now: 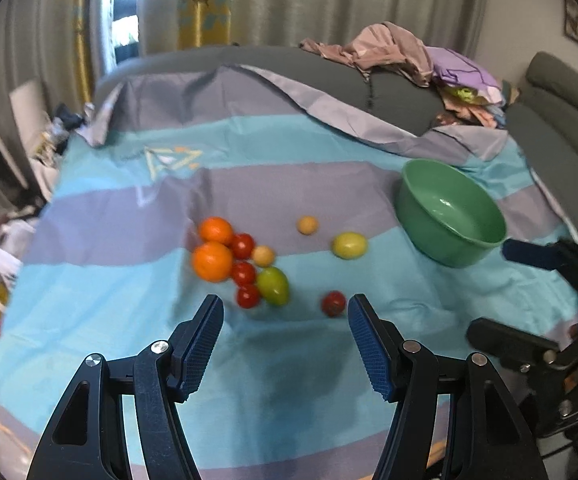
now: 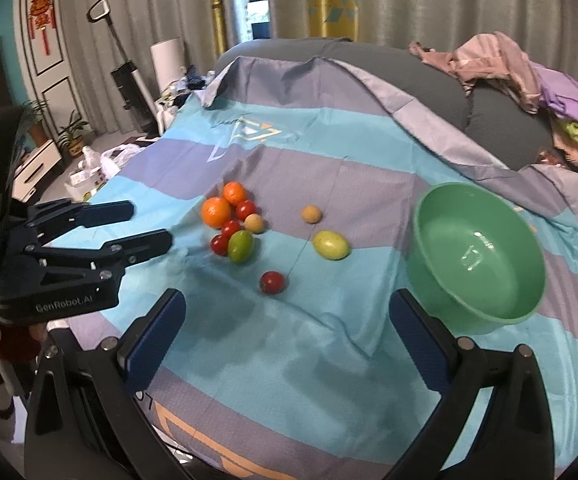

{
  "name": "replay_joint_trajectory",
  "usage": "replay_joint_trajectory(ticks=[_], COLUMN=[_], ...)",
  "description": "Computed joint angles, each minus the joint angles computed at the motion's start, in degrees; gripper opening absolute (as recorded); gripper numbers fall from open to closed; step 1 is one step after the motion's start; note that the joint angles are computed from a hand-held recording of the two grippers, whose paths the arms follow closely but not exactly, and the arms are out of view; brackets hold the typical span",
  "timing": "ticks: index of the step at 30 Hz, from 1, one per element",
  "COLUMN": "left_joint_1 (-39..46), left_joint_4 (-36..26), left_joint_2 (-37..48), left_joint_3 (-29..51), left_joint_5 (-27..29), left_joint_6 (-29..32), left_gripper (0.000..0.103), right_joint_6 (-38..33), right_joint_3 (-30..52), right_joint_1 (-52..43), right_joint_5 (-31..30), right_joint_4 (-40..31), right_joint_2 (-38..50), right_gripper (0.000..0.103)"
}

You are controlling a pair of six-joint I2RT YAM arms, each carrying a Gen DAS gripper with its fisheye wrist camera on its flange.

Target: Organize fruits

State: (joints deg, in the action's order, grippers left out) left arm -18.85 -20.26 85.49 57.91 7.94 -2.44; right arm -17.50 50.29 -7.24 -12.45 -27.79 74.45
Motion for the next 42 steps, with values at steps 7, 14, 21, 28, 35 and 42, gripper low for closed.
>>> replay_joint_trajectory(ticks=[7,14,21,28,35,42], left_joint_1=[2.9,5.3,5.5,4.8,2.6,1.8], left_joint_4=[3.3,6.0,6.0,5.8,6.6,6.5], left_joint_2=[2.5,6.1,11.7,16.6,21.7,24.7], left_joint_3=[-2.9,-2.5,1.0,5.0,8.9,12.0], left_joint_5=[6.3,10.9,13.1,11.6,7.5,5.6], left_joint_6=[1.0,1.1,0.6,1.3,2.5,4.8], left_gripper=[0.065,0.065,0.061,0.059,0.052,0.041], right_joint_6=[0.1,2.5,6.3,6.8,4.1,2.0], right_joint_3=[-2.8,-2.1,1.6,5.6,15.2,22.9], right_joint_1=[-1.8,-2.5,-3.1,-2.5,-1.7,-1.0], right_joint_5=[-5.8,-9.2,-12.6,-7.7,-2.8,-1.1], right_joint_4=[6.0,8.7,8.8,10.8,10.3,7.5], right_joint_2=[5.1,11.8,17.6,22.1,32.0,39.8], right_gripper=[0.097,0.085,0.077,0.076,0.064,0.055])
